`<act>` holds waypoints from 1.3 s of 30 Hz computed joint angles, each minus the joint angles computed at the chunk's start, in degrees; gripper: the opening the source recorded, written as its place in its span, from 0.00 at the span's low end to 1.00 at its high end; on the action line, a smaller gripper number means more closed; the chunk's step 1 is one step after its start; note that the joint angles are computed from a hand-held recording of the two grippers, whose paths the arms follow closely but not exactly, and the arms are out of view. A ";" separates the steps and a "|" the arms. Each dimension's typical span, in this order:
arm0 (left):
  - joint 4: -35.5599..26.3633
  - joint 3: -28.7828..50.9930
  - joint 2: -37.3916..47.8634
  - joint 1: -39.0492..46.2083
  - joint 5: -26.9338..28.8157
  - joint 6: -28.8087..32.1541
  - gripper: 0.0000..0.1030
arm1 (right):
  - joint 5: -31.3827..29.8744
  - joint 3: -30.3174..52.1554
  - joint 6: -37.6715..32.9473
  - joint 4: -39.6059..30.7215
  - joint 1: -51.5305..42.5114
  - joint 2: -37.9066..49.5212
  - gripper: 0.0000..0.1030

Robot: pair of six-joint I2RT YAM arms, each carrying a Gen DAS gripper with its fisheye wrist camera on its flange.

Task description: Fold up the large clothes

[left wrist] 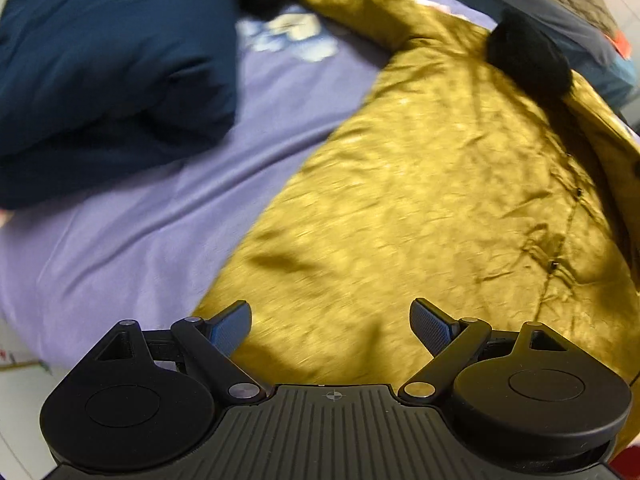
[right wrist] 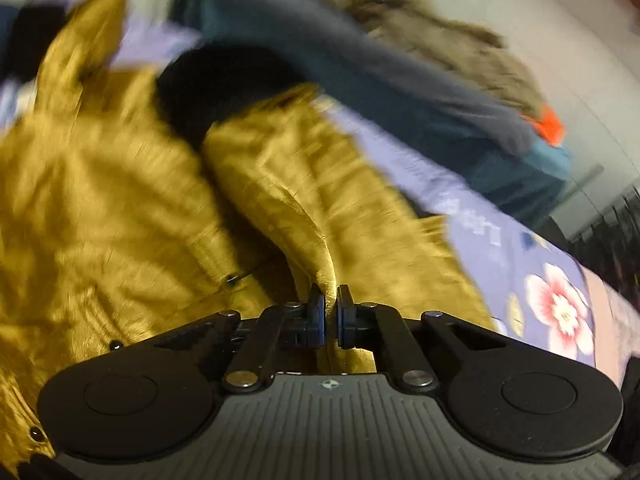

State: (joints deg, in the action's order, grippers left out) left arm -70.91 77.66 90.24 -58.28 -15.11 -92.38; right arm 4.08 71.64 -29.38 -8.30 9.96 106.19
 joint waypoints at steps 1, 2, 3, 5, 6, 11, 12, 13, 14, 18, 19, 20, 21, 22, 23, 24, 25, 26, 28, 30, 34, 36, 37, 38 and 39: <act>0.98 0.37 0.63 0.49 -0.14 1.99 1.00 | -0.66 -1.11 1.25 0.58 -1.48 -2.01 0.07; 1.95 0.80 1.33 0.91 -0.27 4.02 1.00 | -1.51 -2.18 2.63 0.87 -3.32 -4.15 0.07; 3.00 1.14 2.04 1.21 -0.39 5.85 1.00 | -2.37 -3.10 3.97 0.82 -5.54 -6.18 0.07; 5.53 1.74 3.47 2.09 -0.42 9.86 1.00 | -3.55 -4.07 6.89 -0.24 -10.90 -9.54 0.07; 6.52 2.51 4.33 3.40 -0.02 12.56 1.00 | -4.20 -3.74 8.76 -1.43 -14.04 -10.44 0.07; 9.33 6.96 9.25 6.47 2.72 21.90 1.00 | -5.38 3.88 22.77 -12.56 -31.99 -7.16 0.07; 9.66 7.31 9.90 6.75 3.32 23.10 1.00 | -5.90 5.25 25.14 -14.71 -35.39 -5.82 0.07; 9.95 7.54 10.34 7.07 3.95 24.16 1.00 | -7.35 6.51 26.86 -17.21 -38.61 -4.55 0.07; 10.20 7.52 10.56 7.19 4.45 24.79 1.00 | -9.73 6.84 27.82 -19.01 -41.53 -3.79 0.07; 10.94 5.34 9.53 8.22 5.82 26.95 1.00 | -14.76 3.43 25.53 -21.62 -46.99 -3.88 0.19; 10.86 4.66 8.93 8.38 5.65 27.30 1.00 | -14.81 2.64 26.16 -21.71 -47.47 -4.08 0.40; 10.76 3.83 8.03 8.59 5.29 27.57 1.00 | -14.53 1.11 27.75 -21.28 -47.85 -5.22 0.56; 10.90 2.47 6.69 8.98 4.94 27.88 1.00 | -15.31 -1.14 29.20 -20.49 -48.38 -7.32 0.59; 10.63 1.56 5.40 8.90 4.50 27.53 1.00 | -17.37 -2.51 29.87 -19.98 -49.28 -8.78 0.60; 10.76 -0.06 3.57 9.39 4.28 27.80 1.00 | -20.17 -2.80 29.77 -20.64 -50.13 -9.61 0.64; 10.76 -1.62 1.76 9.89 3.96 28.07 1.00 | -23.94 -2.64 28.67 -22.44 -51.18 -10.13 0.69; 10.46 -3.28 -0.35 10.47 3.37 28.21 1.00 | -28.38 -1.38 26.71 -25.43 -52.29 -9.83 0.79; 10.04 -5.04 -2.64 11.09 2.64 28.16 1.00 | -33.28 -0.06 24.00 -28.79 -53.13 -9.13 0.83; 8.91 -8.82 -7.89 12.31 1.11 27.53 1.00 | -41.79 3.25 14.24 -39.76 -55.35 -7.57 0.85; 7.81 -12.69 -13.47 14.26 0.31 27.39 1.00 | -45.85 7.03 4.89 -51.38 -56.47 -5.53 0.89; 6.41 -20.21 -21.94 19.00 1.51 28.22 1.00 | -45.64 5.88 -8.00 -63.43 -58.38 -6.71 0.94; 7.47 -23.60 -23.98 20.73 4.53 30.15 1.00 | -42.70 3.48 -11.81 -65.13 -58.27 -8.60 0.95; 8.79 -25.18 -24.70 20.87 6.22 30.79 1.00 | -41.14 2.36 -13.32 -65.65 -57.69 -9.38 0.95; 10.78 -26.74 -25.23 20.72 8.10 31.24 1.00 | -39.95 1.20 -14.89 -66.05 -56.97 -10.15 0.95; 13.10 -28.18 -25.38 20.53 9.99 31.64 1.00 | -39.05 -0.19 -16.17 -65.97 -56.09 -11.23 0.95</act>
